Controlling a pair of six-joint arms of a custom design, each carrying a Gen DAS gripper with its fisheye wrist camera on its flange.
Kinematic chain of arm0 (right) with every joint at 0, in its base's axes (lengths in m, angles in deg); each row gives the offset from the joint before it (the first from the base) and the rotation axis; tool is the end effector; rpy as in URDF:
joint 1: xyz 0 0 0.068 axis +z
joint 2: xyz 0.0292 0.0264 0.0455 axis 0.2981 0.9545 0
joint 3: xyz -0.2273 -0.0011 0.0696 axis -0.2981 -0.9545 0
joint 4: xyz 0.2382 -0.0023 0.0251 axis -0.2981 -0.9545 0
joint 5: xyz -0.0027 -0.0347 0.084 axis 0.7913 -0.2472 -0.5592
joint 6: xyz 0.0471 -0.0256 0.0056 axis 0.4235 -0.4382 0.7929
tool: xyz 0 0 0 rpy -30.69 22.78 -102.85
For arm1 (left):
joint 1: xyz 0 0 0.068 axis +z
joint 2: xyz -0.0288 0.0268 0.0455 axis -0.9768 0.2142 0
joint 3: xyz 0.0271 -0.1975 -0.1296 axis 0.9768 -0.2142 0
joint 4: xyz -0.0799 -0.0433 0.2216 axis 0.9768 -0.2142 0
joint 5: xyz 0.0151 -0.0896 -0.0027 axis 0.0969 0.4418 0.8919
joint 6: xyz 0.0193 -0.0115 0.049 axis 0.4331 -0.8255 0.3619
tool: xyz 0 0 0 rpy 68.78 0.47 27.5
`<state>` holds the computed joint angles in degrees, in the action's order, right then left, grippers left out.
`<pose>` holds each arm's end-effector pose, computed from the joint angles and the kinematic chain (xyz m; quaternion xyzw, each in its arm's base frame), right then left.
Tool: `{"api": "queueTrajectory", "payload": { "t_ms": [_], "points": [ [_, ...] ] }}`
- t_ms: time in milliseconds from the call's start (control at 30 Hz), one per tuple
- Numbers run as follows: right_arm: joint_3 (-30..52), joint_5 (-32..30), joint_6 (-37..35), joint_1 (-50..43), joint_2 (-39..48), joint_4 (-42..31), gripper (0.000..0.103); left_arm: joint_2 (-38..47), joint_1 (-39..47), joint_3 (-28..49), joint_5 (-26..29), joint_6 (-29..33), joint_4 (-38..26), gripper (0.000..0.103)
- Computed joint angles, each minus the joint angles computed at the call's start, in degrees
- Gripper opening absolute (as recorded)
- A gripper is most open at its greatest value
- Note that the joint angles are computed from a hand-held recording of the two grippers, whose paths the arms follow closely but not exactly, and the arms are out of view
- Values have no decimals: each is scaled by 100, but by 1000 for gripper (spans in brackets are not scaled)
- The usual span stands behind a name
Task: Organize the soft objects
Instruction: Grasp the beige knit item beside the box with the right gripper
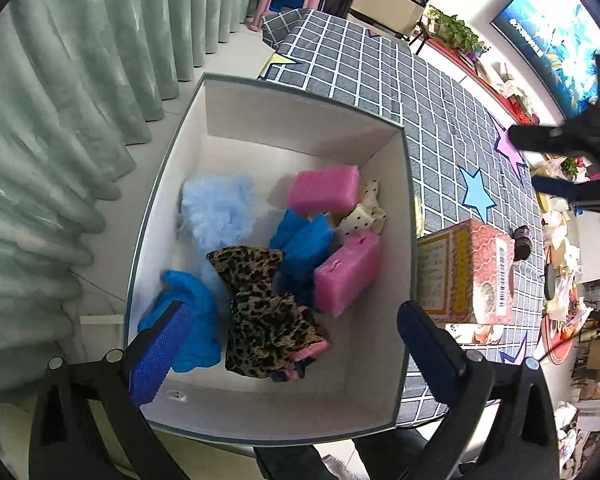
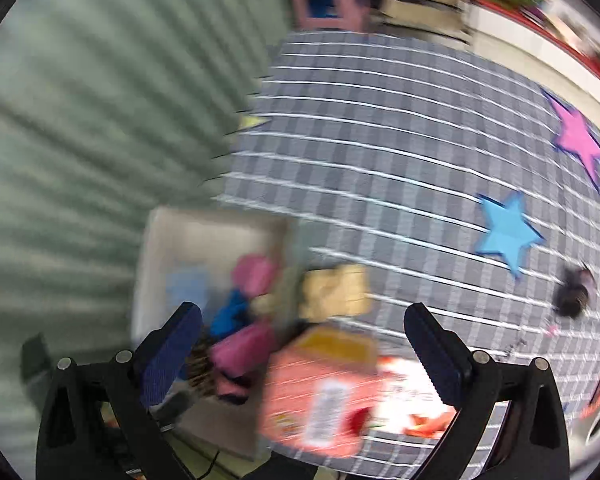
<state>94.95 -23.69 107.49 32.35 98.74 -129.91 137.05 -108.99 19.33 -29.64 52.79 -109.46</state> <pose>0.3604 0.1009 0.2202 0.1536 0.9806 0.0970 0.0736 0.2730 -0.1717 0.1803 0.0997 0.9834 -0.1168 0.0968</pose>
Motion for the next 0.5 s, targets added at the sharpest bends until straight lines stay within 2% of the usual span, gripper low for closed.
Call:
{"api": "queueTrajectory", "payload": {
  "t_ms": [67, 200, 333, 400, 500],
  "points": [
    [-75, -226, -43, -353, 200, -14, 102, 136, -61, 182, -10, -23, -118, 103],
    [-417, -1163, -130, -1030, 847, 303, 102, 370, -207, 506, -84, -135, -401, 103],
    [-367, -2040, -189, -1348, 1674, 519, 102, 446, -388, 672, -215, -333, -697, 103],
    [-472, -2691, 40, -1514, 2067, 839, 102, 493, -492, 739, -288, -476, -839, 103],
    [-546, -3267, 412, -1570, 2469, 1242, 102, 596, -634, 889, -386, -633, -1048, 103]
  ]
}}
